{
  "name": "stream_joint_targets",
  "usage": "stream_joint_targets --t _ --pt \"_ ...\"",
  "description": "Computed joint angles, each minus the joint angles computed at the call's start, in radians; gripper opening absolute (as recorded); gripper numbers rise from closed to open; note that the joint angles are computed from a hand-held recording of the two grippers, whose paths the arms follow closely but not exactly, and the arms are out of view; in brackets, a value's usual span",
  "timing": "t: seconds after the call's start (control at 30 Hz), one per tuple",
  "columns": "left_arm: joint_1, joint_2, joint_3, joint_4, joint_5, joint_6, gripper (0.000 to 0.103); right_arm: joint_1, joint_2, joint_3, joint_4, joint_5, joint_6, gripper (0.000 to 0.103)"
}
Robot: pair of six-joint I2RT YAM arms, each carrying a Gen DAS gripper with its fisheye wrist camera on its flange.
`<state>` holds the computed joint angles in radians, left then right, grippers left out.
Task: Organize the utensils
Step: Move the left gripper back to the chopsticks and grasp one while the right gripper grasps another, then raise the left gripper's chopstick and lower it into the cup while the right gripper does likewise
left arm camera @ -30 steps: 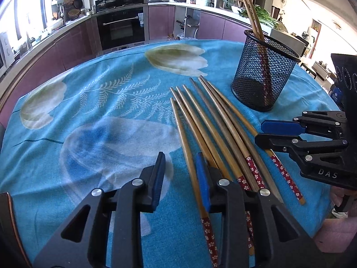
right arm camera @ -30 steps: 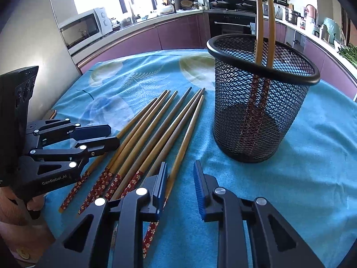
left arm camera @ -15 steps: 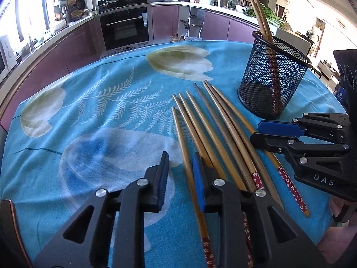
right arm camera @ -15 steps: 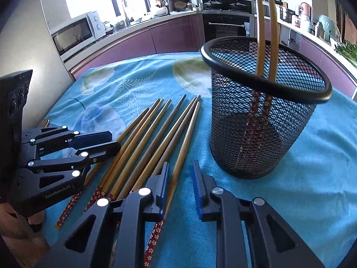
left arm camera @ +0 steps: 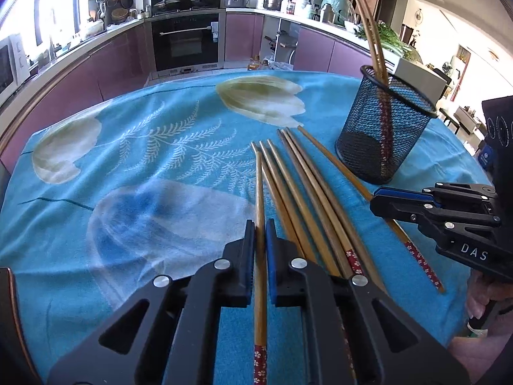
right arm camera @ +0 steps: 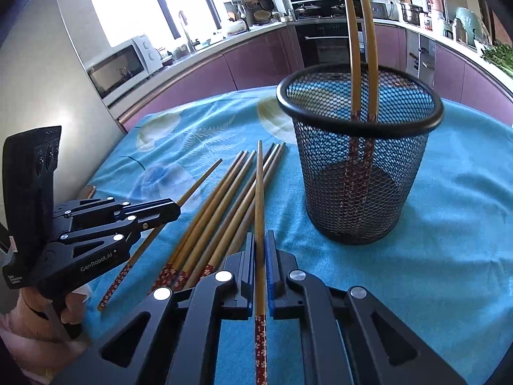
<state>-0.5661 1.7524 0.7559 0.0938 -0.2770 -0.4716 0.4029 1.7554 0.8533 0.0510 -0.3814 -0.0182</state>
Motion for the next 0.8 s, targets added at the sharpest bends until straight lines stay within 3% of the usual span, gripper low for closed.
stream_joint_targets --t 0.5,0.8 --pt "-0.024 -0.348 -0.101 -0.016 0.114 0.037 0.007 -0.108 -0.249 -0.123 0.028 -0.166 -0.010 0.005" --pt "-0.050 -0.459 -0.094 -0.021 0.135 0.041 0.007 -0.176 -0.319 -0.135 0.038 -0.239 -0.019 0.005"
